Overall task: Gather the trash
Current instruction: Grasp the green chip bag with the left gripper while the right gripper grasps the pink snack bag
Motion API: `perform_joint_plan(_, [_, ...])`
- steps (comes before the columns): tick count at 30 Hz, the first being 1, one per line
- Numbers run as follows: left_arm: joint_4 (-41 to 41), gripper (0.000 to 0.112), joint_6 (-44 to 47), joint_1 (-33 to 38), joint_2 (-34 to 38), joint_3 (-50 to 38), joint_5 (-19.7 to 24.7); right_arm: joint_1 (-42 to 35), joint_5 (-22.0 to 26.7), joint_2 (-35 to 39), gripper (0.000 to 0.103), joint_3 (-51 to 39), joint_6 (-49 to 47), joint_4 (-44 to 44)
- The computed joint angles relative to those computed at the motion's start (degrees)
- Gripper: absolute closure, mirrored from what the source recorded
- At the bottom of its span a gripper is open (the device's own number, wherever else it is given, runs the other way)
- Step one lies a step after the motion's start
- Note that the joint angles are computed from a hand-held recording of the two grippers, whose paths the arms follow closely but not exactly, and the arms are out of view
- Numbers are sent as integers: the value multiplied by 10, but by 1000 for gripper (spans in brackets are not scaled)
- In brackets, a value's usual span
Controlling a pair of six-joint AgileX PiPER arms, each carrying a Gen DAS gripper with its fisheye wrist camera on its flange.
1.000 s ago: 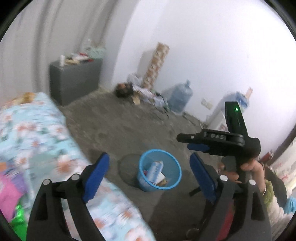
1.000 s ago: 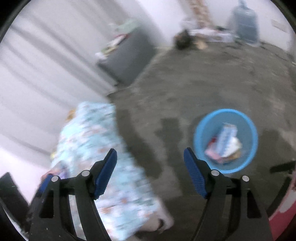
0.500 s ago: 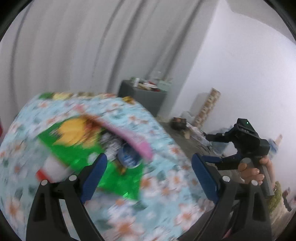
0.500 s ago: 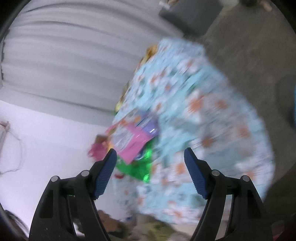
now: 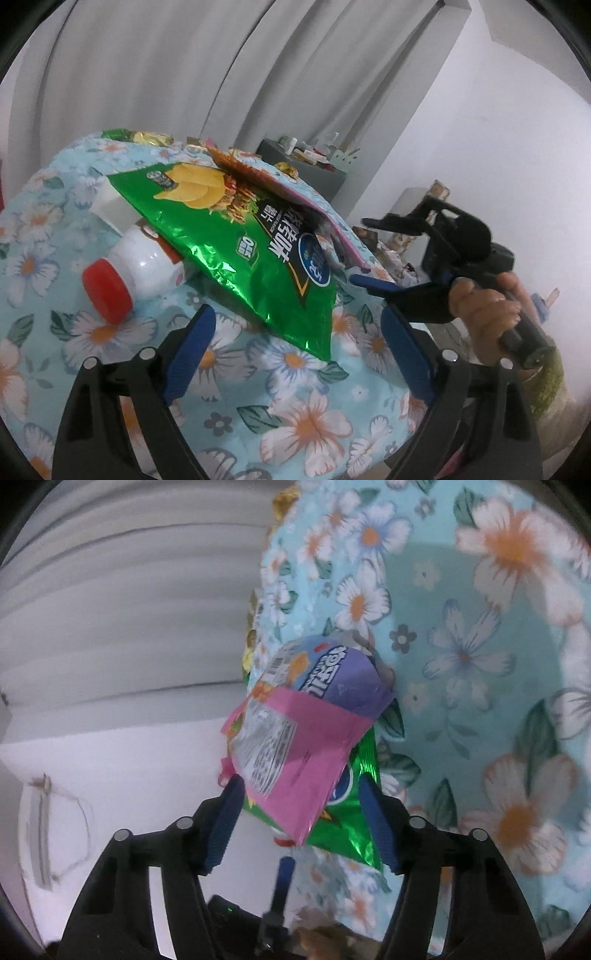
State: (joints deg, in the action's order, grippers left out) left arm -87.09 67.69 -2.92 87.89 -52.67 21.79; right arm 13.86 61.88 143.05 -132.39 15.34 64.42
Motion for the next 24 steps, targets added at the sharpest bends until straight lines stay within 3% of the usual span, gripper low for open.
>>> perform_joint_plan(6, [-24,43,-25,21,57,-37,41,-1,-28,6,67,52,-34,81])
perform_joint_plan(10, [-66,53,-6,21,83,-56,47,-7,-30,-5,83,100,-81,137])
perform_joint_plan(16, [-110,72,0,17,109,-77,55,-14,-28,-18,91,147,-134,194])
perform_joint_plan(21, [-116,97,-5,13,120,-92,55,-20,-27,-22,94,174,-168,225])
perform_joint_plan(24, [-126,102,7,12,121,-91,57,-29,-18,-42,95,217,-202,246])
